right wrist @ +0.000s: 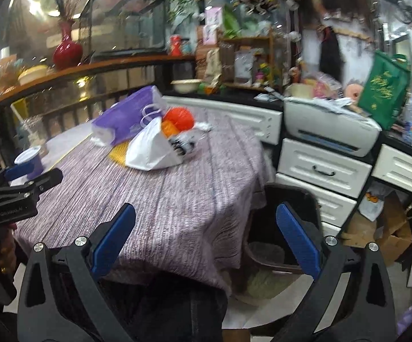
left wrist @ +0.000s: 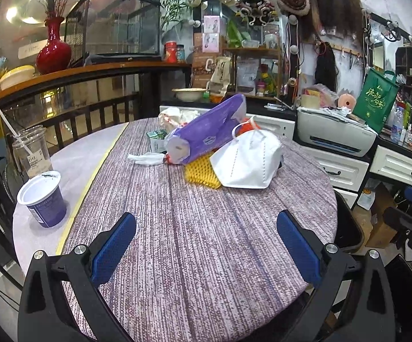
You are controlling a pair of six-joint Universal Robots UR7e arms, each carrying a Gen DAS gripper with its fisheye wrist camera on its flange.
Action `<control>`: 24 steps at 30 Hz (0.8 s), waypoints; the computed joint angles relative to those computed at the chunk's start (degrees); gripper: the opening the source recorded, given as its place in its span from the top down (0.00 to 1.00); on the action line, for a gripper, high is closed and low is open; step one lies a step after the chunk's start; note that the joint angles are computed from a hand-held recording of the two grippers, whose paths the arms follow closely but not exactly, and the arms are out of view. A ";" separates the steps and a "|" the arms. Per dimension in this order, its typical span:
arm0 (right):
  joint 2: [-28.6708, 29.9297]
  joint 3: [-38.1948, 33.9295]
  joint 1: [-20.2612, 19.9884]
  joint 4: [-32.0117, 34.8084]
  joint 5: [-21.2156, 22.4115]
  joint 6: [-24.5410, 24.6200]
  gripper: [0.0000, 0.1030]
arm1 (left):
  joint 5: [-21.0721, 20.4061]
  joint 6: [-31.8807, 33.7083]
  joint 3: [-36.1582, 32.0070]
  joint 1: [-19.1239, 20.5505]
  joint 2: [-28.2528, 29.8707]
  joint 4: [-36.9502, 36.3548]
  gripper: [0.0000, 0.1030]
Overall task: Collect trash
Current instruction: 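Move the left tool toward the purple tissue packet while the right tool approaches the white mask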
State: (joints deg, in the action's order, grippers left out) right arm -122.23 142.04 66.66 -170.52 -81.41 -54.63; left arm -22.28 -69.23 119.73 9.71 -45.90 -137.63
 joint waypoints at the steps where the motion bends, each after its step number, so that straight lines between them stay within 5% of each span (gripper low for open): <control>1: 1.73 -0.90 1.31 0.57 -1.25 -0.11 0.05 | -0.44 0.39 -0.03 0.39 -0.25 0.21 0.05; 11: 18.16 -8.58 13.14 -2.41 -9.72 -2.33 0.05 | -2.13 13.10 -3.76 5.95 -1.79 -1.39 0.05; 20: 20.04 -11.43 13.89 -1.26 -9.46 -1.62 0.05 | -2.85 32.93 -11.03 13.79 0.87 -14.50 0.07; 24: 20.21 -11.56 13.46 -0.71 -10.06 -1.88 0.05 | -4.79 34.42 -15.00 16.83 2.29 -11.26 0.20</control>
